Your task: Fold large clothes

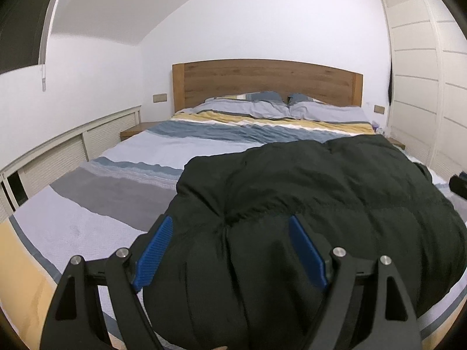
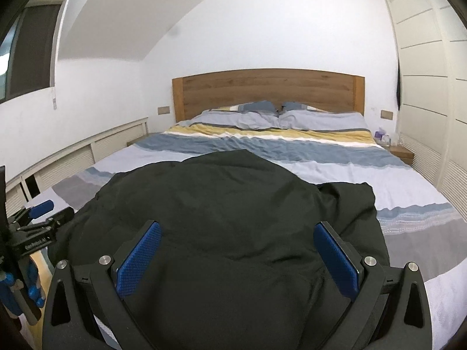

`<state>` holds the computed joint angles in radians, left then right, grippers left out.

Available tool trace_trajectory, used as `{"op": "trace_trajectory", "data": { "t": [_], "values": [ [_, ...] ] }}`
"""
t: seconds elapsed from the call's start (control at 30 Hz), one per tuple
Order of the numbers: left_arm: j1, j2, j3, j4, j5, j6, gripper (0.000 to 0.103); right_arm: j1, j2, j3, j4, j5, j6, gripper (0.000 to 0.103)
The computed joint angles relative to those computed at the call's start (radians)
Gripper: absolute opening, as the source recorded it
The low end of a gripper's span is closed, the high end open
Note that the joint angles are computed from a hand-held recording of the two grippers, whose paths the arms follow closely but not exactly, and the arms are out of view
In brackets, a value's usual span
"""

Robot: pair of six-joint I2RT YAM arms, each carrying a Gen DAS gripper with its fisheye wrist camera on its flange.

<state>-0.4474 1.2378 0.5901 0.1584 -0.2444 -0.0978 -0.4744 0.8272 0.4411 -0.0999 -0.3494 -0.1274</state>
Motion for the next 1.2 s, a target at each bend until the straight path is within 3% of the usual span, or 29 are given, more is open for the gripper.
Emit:
{"op": "trace_trajectory", "data": {
  "t": [0.13, 0.23, 0.33, 0.5, 0.67, 0.73, 0.97, 1.2],
  "values": [
    [-0.011, -0.030, 0.061, -0.151, -0.030, 0.015, 0.081, 0.041, -0.061, 0.044, -0.124, 0.054, 0.001, 0.102],
    [0.003, -0.056, 0.115, -0.282, 0.006, 0.008, 0.081, 0.039, -0.092, 0.133, -0.307, 0.077, 0.033, 0.102],
    [0.011, -0.094, 0.094, -0.249, 0.019, 0.064, 0.081, 0.070, -0.158, 0.191, -0.431, 0.152, 0.063, 0.102],
    [0.068, -0.146, 0.075, -0.285, 0.140, 0.110, 0.081, 0.308, -0.293, 0.188, -0.549, 0.452, 0.230, 0.102],
    [0.037, -0.174, 0.022, -0.277, 0.116, 0.110, 0.081, 0.539, -0.328, 0.117, -0.576, 0.660, 0.353, 0.102],
    [0.002, -0.173, -0.016, -0.255, 0.069, 0.087, 0.081, 0.556, -0.338, 0.066, -0.546, 0.679, 0.371, 0.102],
    [-0.099, -0.164, -0.069, -0.279, 0.060, -0.047, 0.081, 0.524, -0.420, -0.066, -0.543, 0.662, 0.391, 0.102],
    [-0.177, -0.148, -0.087, -0.278, 0.012, -0.121, 0.081, 0.380, -0.485, -0.113, -0.560, 0.546, 0.323, 0.102]
  ]
}}
